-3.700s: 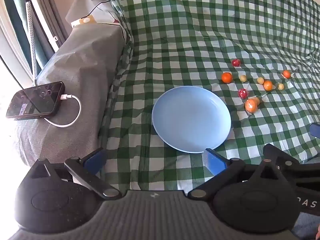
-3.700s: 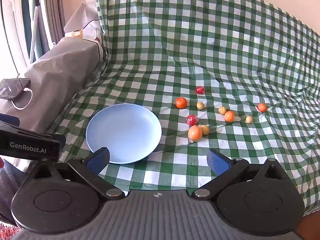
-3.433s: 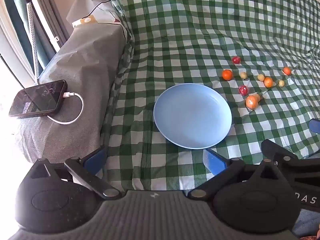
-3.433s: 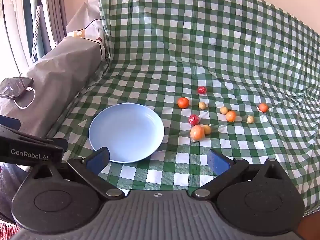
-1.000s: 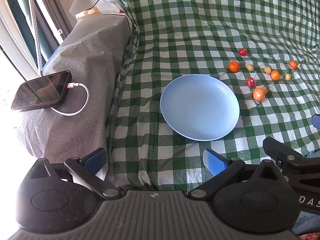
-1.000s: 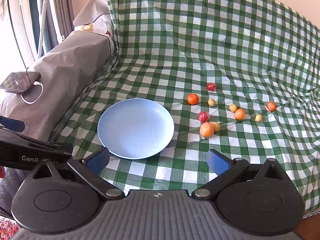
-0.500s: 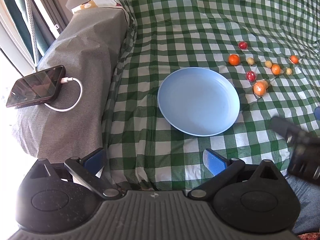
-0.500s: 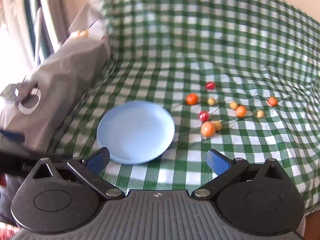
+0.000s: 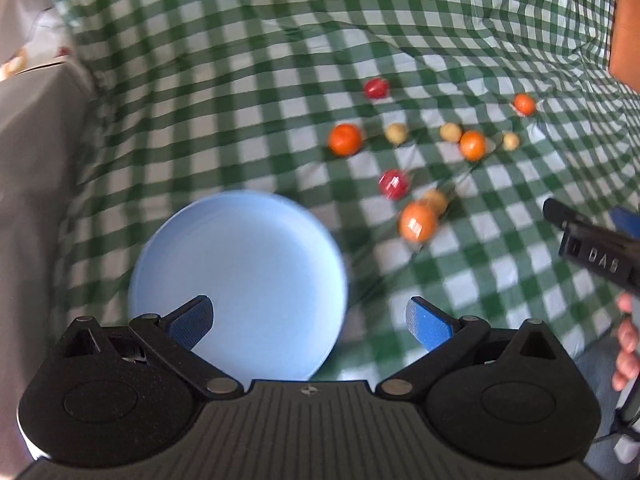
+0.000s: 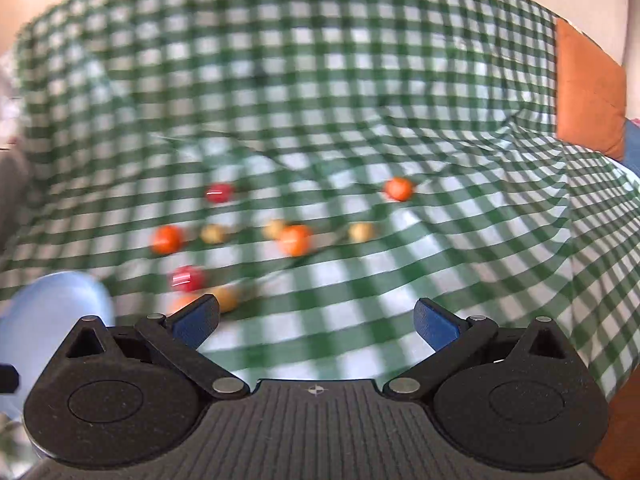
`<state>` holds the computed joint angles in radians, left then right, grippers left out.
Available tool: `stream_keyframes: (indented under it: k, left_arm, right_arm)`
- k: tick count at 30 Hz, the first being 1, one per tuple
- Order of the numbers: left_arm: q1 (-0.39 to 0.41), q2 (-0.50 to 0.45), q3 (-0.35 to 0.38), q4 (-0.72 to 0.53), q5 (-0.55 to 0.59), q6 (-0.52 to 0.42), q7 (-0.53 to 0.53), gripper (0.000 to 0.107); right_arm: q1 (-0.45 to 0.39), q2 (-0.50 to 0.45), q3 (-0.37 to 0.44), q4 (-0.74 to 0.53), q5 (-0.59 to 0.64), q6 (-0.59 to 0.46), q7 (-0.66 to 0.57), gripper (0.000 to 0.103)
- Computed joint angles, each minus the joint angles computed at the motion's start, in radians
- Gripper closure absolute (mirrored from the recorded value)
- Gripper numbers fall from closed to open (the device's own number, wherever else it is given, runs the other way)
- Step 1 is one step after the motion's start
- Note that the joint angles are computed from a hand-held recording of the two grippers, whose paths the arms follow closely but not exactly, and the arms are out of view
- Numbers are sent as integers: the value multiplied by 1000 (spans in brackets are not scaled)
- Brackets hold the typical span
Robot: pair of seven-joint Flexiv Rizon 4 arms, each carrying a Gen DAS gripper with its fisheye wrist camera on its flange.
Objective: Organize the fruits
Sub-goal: 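Grasp the red fruit with the left tool while the right tool grasps an orange fruit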
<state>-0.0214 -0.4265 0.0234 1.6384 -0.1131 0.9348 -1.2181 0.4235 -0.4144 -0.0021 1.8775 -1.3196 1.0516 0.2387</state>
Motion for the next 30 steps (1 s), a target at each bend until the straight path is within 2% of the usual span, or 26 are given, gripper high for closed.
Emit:
stream_keyframes:
  k: [2, 5, 8, 11, 14, 15, 17, 18, 19, 20, 21, 24, 25, 28, 30]
  left_arm:
    - [-23, -88, -5, -108, 16, -31, -31, 4]
    - [-51, -213, -11, -257, 35, -68, -43, 4]
    - [-74, -319, -5, -394, 54, -135, -46, 9]
    - [-75, -385, -13, -477, 46, -166, -42, 9]
    - [-72, -438, -22, -560, 26, -215, -44, 10]
    - [-70, -450, -25, -577, 19, -227, -44, 14]
    - [-64, -489, -31, -641, 1, -302, -46, 33]
    - [-69, -507, -17, -670, -35, -348, -38, 44]
    - [-60, -506, -35, -666, -10, -336, -51, 50]
    - [-61, -495, -39, -643, -4, -303, -34, 60]
    - [-60, -486, -44, -629, -2, -289, -12, 74]
    - [-45, -462, -59, -600, -40, -294, -18, 74]
    - [-43, -443, -62, -570, -44, -261, -13, 74]
    - [-30, -358, -75, -456, -65, -172, 11, 74]
    - [-13, -279, -86, -354, -93, -112, 34, 74]
  right_arm:
    - [-36, -44, -31, -25, -30, 67, 17, 2]
    - [-88, -142, -78, -111, -99, 226, 38, 14]
    - [-102, -249, -98, -209, -32, 305, -72, 23]
    - [-106, -338, -88, -293, 84, 324, -211, 24]
    - [-93, -392, -107, -346, 144, 339, -281, 24]
    - [-92, -408, -109, -363, 168, 344, -310, 24]
    - [-80, -424, -115, -381, 208, 340, -350, 25]
    - [-78, -433, -114, -391, 230, 335, -373, 31]
    - [-65, -438, -136, -393, 233, 346, -369, 33]
    - [-40, -436, -180, -386, 218, 370, -338, 48]
    - [-28, -437, -205, -383, 214, 402, -329, 68]
    - [-5, -419, -212, -366, 258, 372, -381, 67]
    - [14, -406, -237, -347, 257, 386, -365, 67]
    - [101, -348, -356, -274, 222, 411, -292, 67]
    - [169, -292, -451, -212, 142, 436, -193, 67]
